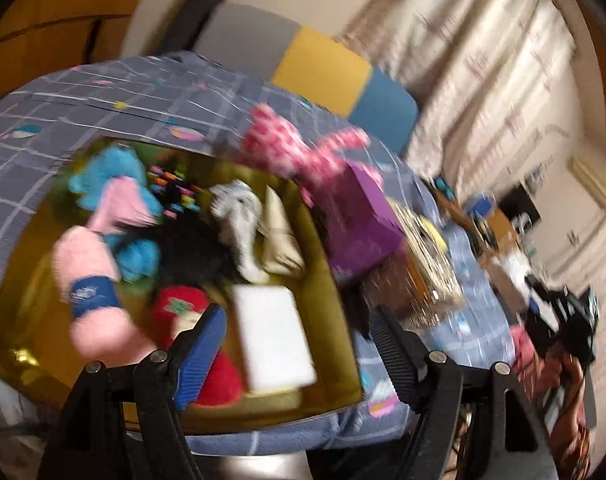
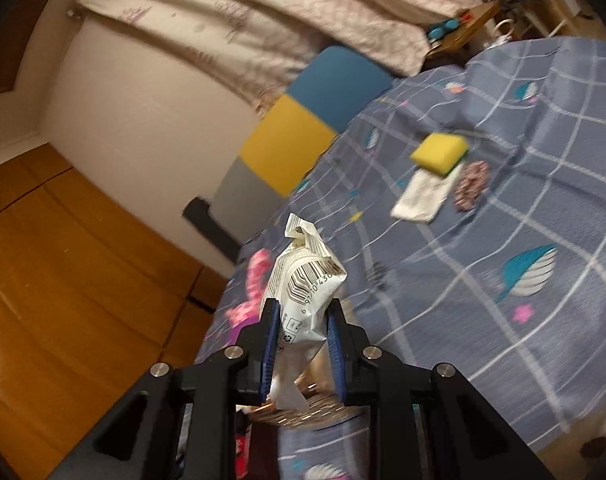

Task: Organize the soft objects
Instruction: 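Lower the white plastic packet into the gold tray and open the right tool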

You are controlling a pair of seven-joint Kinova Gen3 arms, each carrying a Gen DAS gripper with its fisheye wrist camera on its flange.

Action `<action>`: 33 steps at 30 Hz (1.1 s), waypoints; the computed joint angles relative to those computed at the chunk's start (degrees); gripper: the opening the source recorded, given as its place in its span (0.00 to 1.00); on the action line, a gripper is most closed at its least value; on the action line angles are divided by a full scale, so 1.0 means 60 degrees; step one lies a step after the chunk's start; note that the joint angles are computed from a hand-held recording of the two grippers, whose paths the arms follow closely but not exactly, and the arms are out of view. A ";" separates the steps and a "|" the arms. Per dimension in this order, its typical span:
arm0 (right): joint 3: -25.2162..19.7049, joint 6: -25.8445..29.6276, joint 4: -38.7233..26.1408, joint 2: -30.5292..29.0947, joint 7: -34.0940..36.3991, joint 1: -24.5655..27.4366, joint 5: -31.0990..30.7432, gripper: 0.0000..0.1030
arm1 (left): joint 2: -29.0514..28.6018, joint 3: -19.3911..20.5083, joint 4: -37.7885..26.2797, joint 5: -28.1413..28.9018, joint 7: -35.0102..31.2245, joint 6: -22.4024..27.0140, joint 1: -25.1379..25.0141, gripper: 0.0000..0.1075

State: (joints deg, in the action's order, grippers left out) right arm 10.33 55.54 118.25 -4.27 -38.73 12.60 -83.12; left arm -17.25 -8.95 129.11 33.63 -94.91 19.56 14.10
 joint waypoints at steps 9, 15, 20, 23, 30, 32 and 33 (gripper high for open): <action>-0.3363 0.0834 -0.0679 0.0439 -0.0149 0.1593 0.0005 0.23 | -0.0747 -0.0220 0.0489 -0.0536 0.1196 0.0053 -0.1294 0.69; -0.3939 0.0443 -0.1248 0.0893 -0.0159 0.0227 0.0430 0.23 | -0.1235 -0.0506 0.0839 -0.1224 0.1786 -0.0009 -0.1578 0.69; -0.3315 0.0003 -0.1987 0.1556 -0.0646 -0.1985 0.1031 0.23 | -0.1649 -0.0712 0.1042 -0.1650 0.2130 0.0034 -0.1670 0.69; -0.2861 -0.0165 -0.2490 0.2053 -0.0983 -0.3268 0.1464 0.23 | -0.1876 -0.0715 0.1130 -0.1943 0.2386 0.0078 -0.1901 0.69; -0.1696 -0.0844 -0.4185 0.3089 -0.2490 -0.6266 0.3724 0.23 | -0.2137 -0.1055 0.1257 -0.2325 0.2800 0.0151 -0.2164 0.69; -0.1236 -0.1126 -0.4571 0.3285 -0.2745 -0.7150 0.4500 0.23 | -0.2233 -0.1150 0.1295 -0.2400 0.2857 0.0126 -0.2193 0.69; -0.0970 -0.1284 -0.4674 0.3309 -0.2857 -0.7593 0.4889 0.23 | -0.2279 -0.1196 0.1305 -0.2438 0.2877 0.0107 -0.2201 0.69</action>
